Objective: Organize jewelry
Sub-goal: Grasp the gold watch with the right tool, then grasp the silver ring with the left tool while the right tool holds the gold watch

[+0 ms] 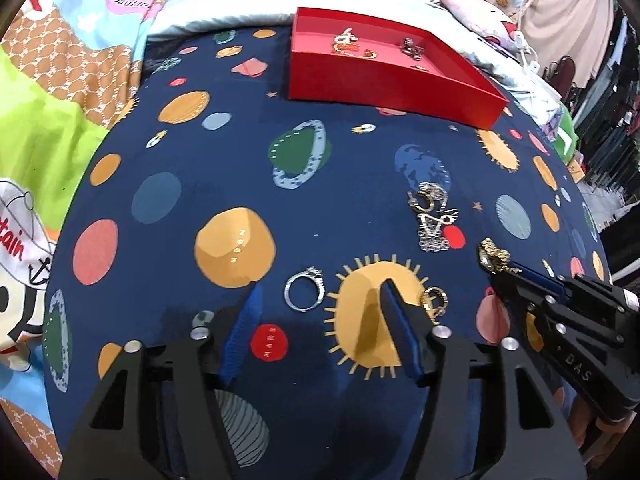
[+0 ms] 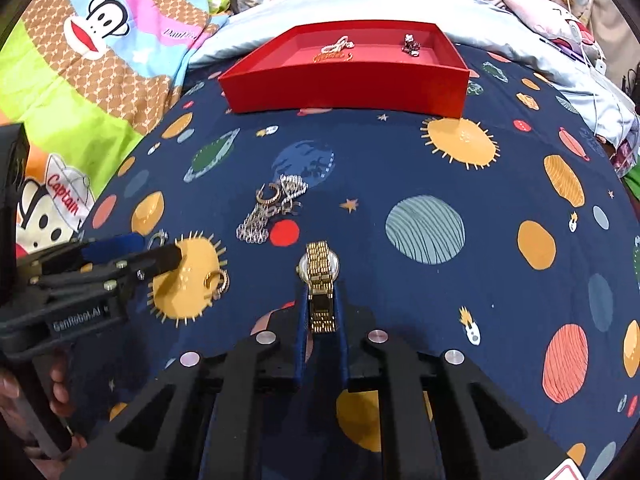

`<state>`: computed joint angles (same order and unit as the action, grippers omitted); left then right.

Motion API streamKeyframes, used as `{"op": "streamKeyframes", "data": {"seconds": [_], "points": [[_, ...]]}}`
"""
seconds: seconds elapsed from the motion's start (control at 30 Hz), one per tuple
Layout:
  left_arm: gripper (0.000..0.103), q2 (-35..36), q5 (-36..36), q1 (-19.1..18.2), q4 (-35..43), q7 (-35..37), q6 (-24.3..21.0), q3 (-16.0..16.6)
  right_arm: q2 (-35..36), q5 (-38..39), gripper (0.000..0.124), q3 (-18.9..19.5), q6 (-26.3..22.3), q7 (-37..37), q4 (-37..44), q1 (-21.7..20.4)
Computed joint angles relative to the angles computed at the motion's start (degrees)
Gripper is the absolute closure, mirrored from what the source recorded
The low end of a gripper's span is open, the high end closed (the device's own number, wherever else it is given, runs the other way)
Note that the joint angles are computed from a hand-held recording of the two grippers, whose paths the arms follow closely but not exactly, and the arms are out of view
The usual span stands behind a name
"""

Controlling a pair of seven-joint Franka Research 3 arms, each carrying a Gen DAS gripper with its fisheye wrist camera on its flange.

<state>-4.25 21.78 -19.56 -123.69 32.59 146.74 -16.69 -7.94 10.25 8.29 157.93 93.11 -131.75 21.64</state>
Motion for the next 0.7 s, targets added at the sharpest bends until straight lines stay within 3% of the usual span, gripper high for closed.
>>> {"op": "streamKeyframes", "data": {"seconds": [0.43, 0.6, 0.67, 0.7], "points": [[0.087, 0.1, -3.1, -0.1, -0.8, 2.9, 3.3, 0.2, 1.4, 1.7, 0.112, -0.4, 1.4, -0.6, 0.9, 0.3], [0.087, 0.4, -3.5, -0.2, -0.5, 2.8, 3.5, 0.2, 1.2, 3.1, 0.112, -0.6, 1.5, -1.4, 0.7, 0.4], [0.08, 0.3, -5.0, -0.2, -0.9, 2.7, 4.6, 0.4, 1.2, 3.3, 0.112, -0.6, 1.4, -1.6, 0.7, 0.4], [0.071, 0.4, -5.9, -0.2, -1.0, 3.2, 5.3, 0.5, 1.2, 3.5, 0.112, -0.6, 1.3, -1.6, 0.7, 0.4]]}}
